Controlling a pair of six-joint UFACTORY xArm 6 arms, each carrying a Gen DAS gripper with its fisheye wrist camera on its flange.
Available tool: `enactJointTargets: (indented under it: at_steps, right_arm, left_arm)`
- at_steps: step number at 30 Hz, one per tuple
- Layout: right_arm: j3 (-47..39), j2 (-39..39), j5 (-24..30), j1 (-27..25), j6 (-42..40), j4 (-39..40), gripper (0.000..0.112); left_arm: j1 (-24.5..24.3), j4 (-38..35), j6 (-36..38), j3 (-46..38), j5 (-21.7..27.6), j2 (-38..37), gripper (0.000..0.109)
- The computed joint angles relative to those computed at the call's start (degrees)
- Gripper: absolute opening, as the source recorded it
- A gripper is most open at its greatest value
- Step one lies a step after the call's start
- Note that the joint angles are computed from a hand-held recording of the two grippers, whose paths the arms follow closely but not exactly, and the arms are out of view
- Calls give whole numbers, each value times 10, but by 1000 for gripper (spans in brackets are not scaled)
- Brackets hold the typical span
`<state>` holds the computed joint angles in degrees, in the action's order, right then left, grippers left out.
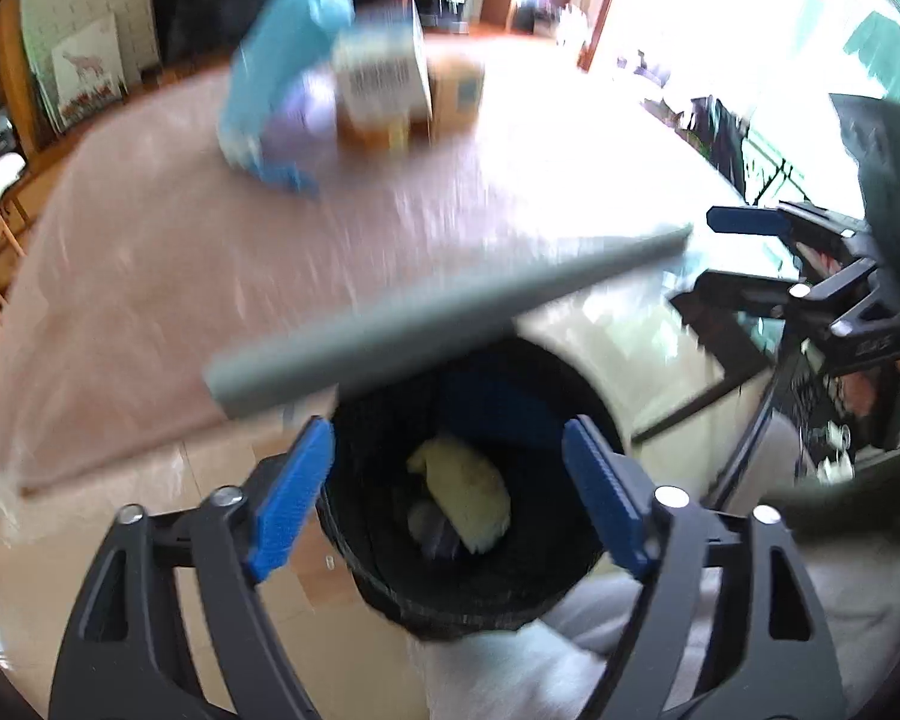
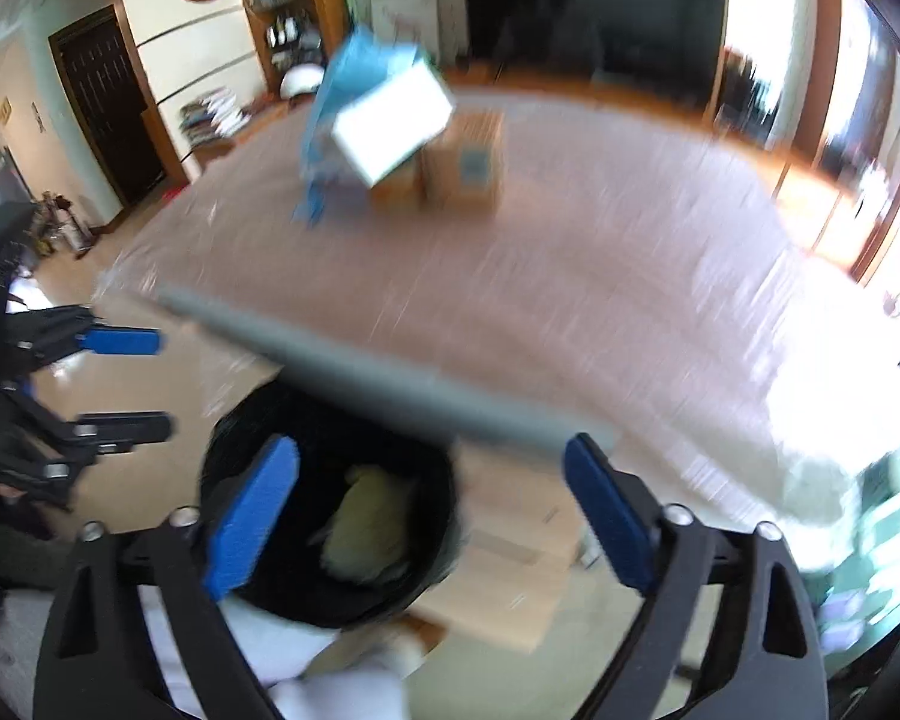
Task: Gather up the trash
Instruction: 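Open both grippers to drop the paper bag and roller into the bin, then grasp the white Naproxen medicine box with the left gripper while the right gripper grasps the small cardboard box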
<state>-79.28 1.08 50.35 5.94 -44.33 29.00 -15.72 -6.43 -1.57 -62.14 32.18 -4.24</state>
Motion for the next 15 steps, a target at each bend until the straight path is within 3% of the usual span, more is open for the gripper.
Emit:
enactJointTargets:
  at_steps: [6,12,15]
  right_arm:
    - [-111,95,-48,20,11,-21,96]
    - [-232,200,-35,44,51,-46,96]
    - [-294,248,-23,54,60,-55,96]
  left_arm:
    - [12,53,-61,-85,-54,54,96]
    - [21,67,-83,-205,-38,141,96]
    - [25,78,-74,-296,-3,202,96]
